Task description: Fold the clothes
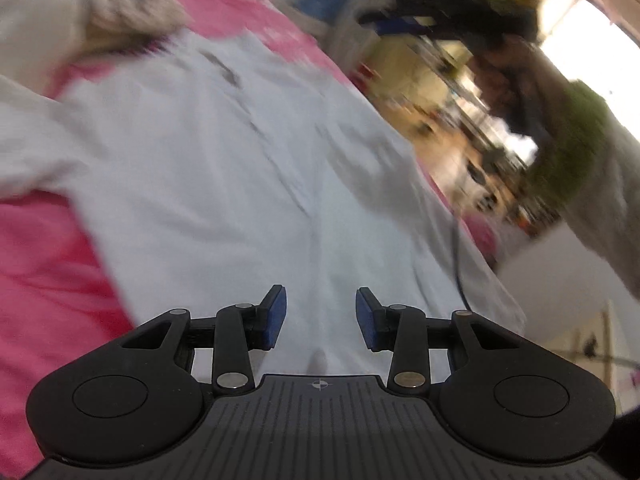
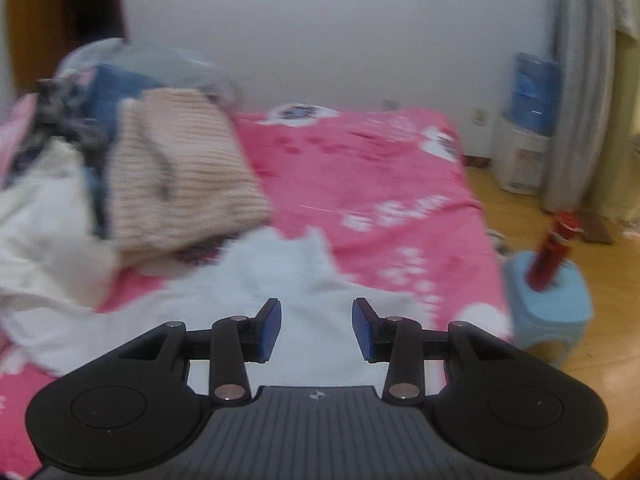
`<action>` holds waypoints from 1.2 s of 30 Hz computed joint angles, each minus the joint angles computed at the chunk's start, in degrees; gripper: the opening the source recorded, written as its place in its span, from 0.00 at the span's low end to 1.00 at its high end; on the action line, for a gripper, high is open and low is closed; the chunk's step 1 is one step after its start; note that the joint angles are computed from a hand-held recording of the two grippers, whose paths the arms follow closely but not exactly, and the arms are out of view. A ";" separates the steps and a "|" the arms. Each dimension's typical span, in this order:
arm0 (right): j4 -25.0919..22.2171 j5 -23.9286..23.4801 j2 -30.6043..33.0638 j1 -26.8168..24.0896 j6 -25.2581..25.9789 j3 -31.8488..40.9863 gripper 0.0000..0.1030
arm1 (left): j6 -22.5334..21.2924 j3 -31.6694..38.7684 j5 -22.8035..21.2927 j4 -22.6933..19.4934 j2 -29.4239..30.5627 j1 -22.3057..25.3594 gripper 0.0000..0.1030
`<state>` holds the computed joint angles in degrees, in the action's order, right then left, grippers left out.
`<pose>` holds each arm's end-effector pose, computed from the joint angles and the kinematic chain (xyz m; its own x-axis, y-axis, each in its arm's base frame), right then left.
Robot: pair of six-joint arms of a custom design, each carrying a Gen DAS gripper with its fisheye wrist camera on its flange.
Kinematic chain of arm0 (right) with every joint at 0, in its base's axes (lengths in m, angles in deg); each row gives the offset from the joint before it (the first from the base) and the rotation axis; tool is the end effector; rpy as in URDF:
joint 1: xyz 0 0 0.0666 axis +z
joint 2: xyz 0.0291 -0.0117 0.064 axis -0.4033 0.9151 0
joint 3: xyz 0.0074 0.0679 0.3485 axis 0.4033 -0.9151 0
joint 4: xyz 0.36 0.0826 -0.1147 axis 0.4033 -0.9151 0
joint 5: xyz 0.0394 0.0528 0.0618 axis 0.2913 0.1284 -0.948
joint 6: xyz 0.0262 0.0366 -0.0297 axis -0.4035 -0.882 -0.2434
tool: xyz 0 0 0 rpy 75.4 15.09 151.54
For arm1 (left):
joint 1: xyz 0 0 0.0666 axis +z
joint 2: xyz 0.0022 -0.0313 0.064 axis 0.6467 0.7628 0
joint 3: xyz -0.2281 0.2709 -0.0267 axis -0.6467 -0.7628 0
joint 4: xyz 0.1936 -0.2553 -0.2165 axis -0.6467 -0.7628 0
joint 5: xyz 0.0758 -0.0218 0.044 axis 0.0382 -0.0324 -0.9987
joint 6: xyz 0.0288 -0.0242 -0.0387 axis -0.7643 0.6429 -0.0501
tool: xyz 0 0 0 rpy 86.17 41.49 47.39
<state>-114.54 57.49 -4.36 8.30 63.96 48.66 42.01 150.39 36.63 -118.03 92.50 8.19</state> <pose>0.3603 0.2127 0.6277 -0.6569 0.0226 -0.7536 -0.0743 0.9928 0.0945 0.3405 -0.2391 0.5439 -0.6295 0.5016 -0.5933 0.7751 0.4577 -0.4355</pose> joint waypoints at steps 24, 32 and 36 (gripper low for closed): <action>1.42 -11.31 6.89 14.91 -12.59 4.99 0.41 | 28.47 34.09 -34.06 11.99 21.51 17.88 0.52; 0.77 -10.92 2.66 14.33 -16.93 -2.21 0.41 | 32.30 33.25 -34.53 11.25 23.00 18.32 0.16; 1.02 -9.67 0.22 13.86 -18.47 -4.25 0.41 | 30.97 26.58 -33.42 16.23 18.63 18.20 0.02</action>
<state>-113.52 47.82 -4.15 22.16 45.49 44.41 72.98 176.97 3.22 -101.80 111.13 26.39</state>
